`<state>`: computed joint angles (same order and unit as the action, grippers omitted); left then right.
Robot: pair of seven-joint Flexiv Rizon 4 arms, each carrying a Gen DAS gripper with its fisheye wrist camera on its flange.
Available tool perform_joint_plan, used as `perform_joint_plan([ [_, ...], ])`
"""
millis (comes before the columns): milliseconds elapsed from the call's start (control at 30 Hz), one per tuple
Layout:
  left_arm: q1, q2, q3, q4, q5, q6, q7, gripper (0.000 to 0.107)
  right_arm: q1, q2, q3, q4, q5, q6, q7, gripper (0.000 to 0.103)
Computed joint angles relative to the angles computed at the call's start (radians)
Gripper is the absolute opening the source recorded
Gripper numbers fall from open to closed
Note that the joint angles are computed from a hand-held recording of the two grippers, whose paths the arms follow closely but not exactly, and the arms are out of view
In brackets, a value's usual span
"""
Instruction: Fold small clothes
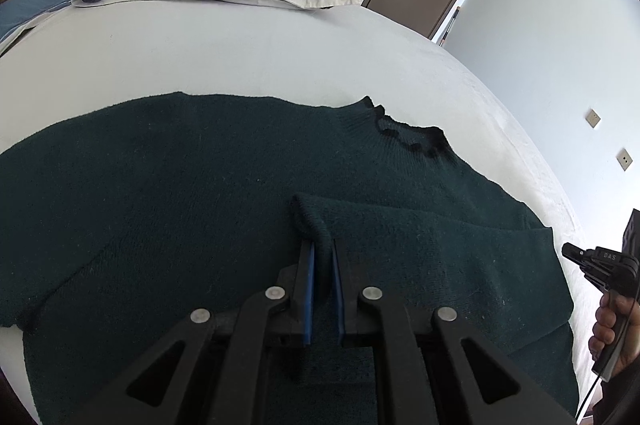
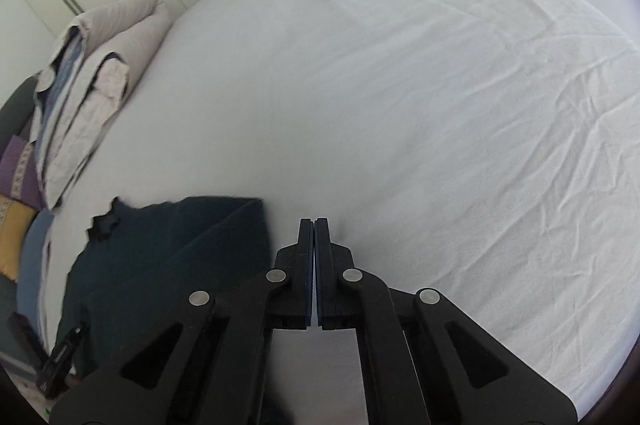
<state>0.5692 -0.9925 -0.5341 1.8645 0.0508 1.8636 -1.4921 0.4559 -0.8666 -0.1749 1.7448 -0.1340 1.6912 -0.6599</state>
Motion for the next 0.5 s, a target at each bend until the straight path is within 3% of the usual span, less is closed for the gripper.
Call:
perform_joint_plan([
  [33, -0.002, 0.002, 0.003, 0.002, -0.001, 0.003, -0.002, 0.010, 0.046, 0.018, -0.040, 0.033, -0.004, 0.016, -0.010, 0.010],
  [67, -0.006, 0.006, 0.008, 0.006, -0.001, 0.005, -0.003, 0.010, 0.082, 0.029, -0.067, 0.062, -0.002, 0.042, -0.021, 0.036],
  [133, -0.014, 0.013, 0.016, 0.009, -0.003, 0.002, -0.005, 0.010, 0.149, 0.048, -0.105, 0.108, 0.028, 0.073, -0.025, 0.076],
  [200, -0.010, 0.015, 0.012, 0.015, -0.003, 0.000, -0.008, 0.010, 0.183, 0.058, -0.115, 0.122, 0.029, 0.039, -0.043, 0.076],
  [233, -0.006, 0.015, 0.009, 0.017, -0.003, -0.002, -0.010, 0.010, 0.188, 0.061, -0.109, 0.117, 0.011, -0.011, -0.052, 0.070],
  [267, -0.002, 0.015, 0.005, 0.020, -0.003, -0.003, -0.011, 0.010, 0.193, 0.063, -0.099, 0.106, -0.010, -0.078, -0.064, 0.045],
  [300, 0.003, 0.016, 0.001, 0.025, -0.001, -0.003, -0.012, 0.010, 0.193, 0.060, -0.092, 0.102, -0.059, -0.145, -0.053, 0.028],
  [333, 0.006, 0.017, -0.001, 0.028, 0.001, -0.003, -0.012, 0.010, 0.221, 0.056, -0.113, 0.119, -0.067, -0.147, -0.047, 0.019],
  [400, 0.011, 0.019, -0.005, 0.034, 0.003, -0.004, -0.012, 0.010, 0.258, 0.061, -0.161, 0.154, -0.082, -0.115, -0.010, 0.012],
  [500, 0.014, 0.029, -0.009, 0.047, 0.002, -0.009, -0.015, 0.010, 0.231, 0.075, -0.151, 0.184, -0.051, -0.059, 0.039, 0.006],
])
